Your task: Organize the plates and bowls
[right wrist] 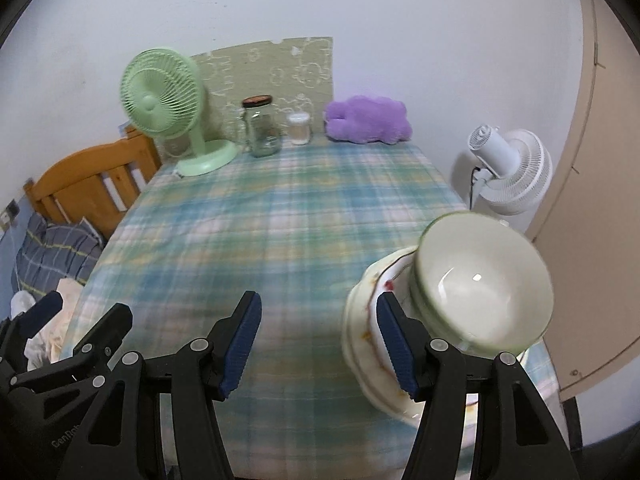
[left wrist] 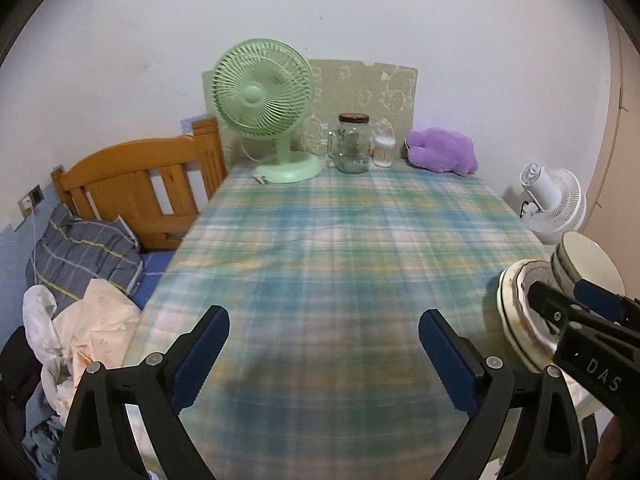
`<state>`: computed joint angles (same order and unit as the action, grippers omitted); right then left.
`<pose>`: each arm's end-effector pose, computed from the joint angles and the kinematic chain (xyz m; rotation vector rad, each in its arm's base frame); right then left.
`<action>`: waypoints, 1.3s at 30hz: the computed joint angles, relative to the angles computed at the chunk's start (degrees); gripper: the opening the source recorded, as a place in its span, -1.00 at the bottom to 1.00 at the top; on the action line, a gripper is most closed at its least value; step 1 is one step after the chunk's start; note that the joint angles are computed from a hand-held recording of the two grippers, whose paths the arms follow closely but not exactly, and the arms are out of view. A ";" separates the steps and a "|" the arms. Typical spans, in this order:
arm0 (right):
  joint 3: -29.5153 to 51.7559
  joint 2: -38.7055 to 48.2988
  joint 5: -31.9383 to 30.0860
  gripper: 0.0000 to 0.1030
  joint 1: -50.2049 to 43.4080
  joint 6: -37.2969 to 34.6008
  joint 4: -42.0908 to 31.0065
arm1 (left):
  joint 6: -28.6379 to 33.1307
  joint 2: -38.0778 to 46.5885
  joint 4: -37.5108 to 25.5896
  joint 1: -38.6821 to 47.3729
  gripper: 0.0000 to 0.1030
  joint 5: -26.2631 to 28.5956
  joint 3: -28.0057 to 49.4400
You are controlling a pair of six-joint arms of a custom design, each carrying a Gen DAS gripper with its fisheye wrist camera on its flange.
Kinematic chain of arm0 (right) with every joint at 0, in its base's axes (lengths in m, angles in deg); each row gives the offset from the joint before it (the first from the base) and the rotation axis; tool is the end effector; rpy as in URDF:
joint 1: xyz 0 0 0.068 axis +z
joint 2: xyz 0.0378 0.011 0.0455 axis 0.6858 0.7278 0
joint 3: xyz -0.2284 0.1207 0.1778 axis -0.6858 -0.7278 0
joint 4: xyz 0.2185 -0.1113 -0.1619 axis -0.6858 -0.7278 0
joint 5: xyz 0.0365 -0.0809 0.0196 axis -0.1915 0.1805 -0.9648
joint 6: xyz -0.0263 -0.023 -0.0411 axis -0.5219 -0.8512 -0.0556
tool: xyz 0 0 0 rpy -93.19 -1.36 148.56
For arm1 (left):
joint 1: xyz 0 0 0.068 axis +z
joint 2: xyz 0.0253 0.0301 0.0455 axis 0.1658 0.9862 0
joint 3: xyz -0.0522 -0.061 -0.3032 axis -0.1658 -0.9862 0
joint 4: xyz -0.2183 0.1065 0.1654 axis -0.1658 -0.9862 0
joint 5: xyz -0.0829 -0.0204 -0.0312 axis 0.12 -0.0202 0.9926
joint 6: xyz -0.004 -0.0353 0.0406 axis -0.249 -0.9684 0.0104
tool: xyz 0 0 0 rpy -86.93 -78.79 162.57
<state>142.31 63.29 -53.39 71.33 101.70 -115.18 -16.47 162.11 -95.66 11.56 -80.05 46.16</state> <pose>0.3043 0.1455 0.5328 0.1215 2.3614 -0.0855 0.3023 0.0076 0.4835 0.0410 2.2418 -0.0637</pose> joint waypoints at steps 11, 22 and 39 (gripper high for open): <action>-16.90 -9.86 9.88 0.49 10.32 7.17 7.20 | 3.83 -10.28 6.18 5.02 0.95 3.30 -12.25; -17.83 -12.43 15.27 0.52 15.37 9.05 5.32 | 2.65 -14.04 6.19 7.62 0.99 7.11 -14.65; -19.46 -14.81 17.40 0.59 17.14 11.07 3.46 | 1.92 -16.41 5.94 6.61 0.99 6.11 -15.96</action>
